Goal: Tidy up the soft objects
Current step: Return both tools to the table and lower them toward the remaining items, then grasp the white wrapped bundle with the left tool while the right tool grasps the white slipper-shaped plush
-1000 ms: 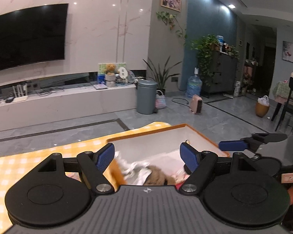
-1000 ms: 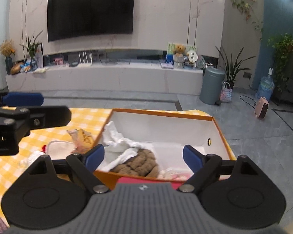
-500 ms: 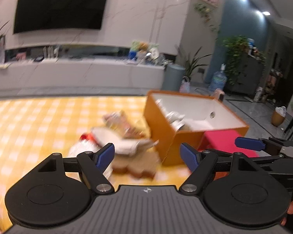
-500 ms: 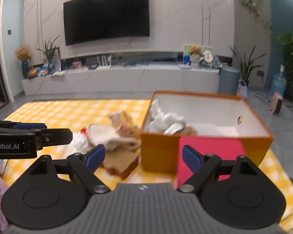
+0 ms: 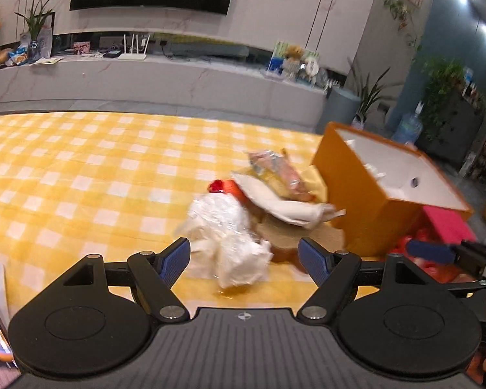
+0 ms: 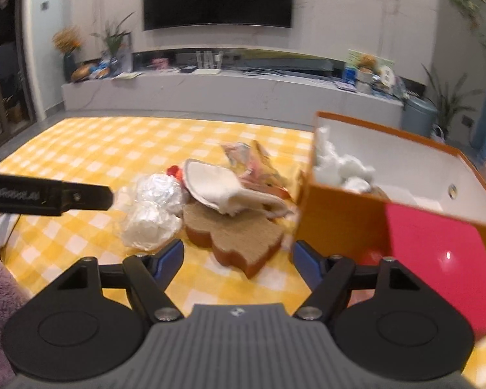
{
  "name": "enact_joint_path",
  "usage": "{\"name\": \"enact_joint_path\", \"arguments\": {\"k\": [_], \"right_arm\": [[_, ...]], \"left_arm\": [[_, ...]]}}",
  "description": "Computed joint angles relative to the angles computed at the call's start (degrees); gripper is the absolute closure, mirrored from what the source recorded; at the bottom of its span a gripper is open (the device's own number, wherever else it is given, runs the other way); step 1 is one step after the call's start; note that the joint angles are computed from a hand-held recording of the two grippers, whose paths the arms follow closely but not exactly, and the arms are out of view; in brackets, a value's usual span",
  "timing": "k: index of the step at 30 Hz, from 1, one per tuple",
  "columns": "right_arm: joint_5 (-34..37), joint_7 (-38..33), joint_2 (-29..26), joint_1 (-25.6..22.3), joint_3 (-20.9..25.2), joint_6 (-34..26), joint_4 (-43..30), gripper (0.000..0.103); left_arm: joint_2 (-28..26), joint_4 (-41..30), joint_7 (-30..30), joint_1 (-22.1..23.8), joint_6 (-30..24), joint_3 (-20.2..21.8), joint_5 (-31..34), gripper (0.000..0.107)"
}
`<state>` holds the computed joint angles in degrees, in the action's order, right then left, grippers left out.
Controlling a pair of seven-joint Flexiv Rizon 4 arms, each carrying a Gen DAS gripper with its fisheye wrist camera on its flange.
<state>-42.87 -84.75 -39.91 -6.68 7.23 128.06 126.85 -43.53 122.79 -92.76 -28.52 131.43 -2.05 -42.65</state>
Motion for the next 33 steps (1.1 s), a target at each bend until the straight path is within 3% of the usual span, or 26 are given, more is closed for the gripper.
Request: {"name": "enact_joint_path", "arguments": {"k": [4, 7, 12, 17, 21, 26, 28, 29, 30, 33], "right_arm": [[-1.33, -0.88, -1.86, 1.5, 0.25, -1.77, -3.8, 0.033], [-2.72, -1.44, -3.44, 2.25, 0.43, -3.54, -7.2, 0.036], [-5.13, -4.15, -6.36, 3.72, 0.37, -7.43, -12.92, 0.037], [-6.47, -9.55, -9.48, 4.95, 0.43, -9.47, -16.97, 0.038], [-9.82, -9.59, -12.02, 2.42, 4.15, -13.81, -20.75, 0.045], [-13.69, -10.56, -14.68, -3.22, 11.71, -20.43, -23.17, 0.056], [-11.21, -12.67, -14.29, -1.91, 10.49, -18.76, -22.32, 0.06], [-10.42, -13.46, -14.13, -1.51, 10.23, -18.42, -22.08, 0.072], [-7.0, -15.83, -13.61, -0.04, 9.34, -17.82, -21.59, 0.076], [-8.94, -15.16, -14.32, -2.49, 12.18, -19.86, -22.39, 0.084]], "left_arm": [[-0.15, -2.47, 1.78, 1.4, -6.19, 0.64, -1.95, 0.017], [-1.22, -4.21, -3.24, 6.74, -8.99, -1.8, 3.85, 0.017], [-3.79, -8.82, -4.58, 4.17, -16.28, 2.94, 1.69, 0.017], [-4.97, -9.62, -9.11, 7.89, -17.72, 1.33, 7.71, 0.018], [-5.86, -10.62, -11.06, 8.21, -18.52, 2.06, 10.84, 0.021], [-6.44, -11.4, -13.02, 9.16, -19.36, 1.79, 14.0, 0.041], [-6.47, -11.49, -13.51, 9.63, -19.16, 1.57, 15.29, 0.051], [-6.44, -11.69, -13.5, 8.76, -19.63, 2.55, 14.96, 0.054], [-6.41, -11.8, -13.34, 7.77, -20.12, 3.62, 14.63, 0.056], [-6.2, -11.6, -13.42, 6.3, -20.63, 5.22, 14.19, 0.061]]}}
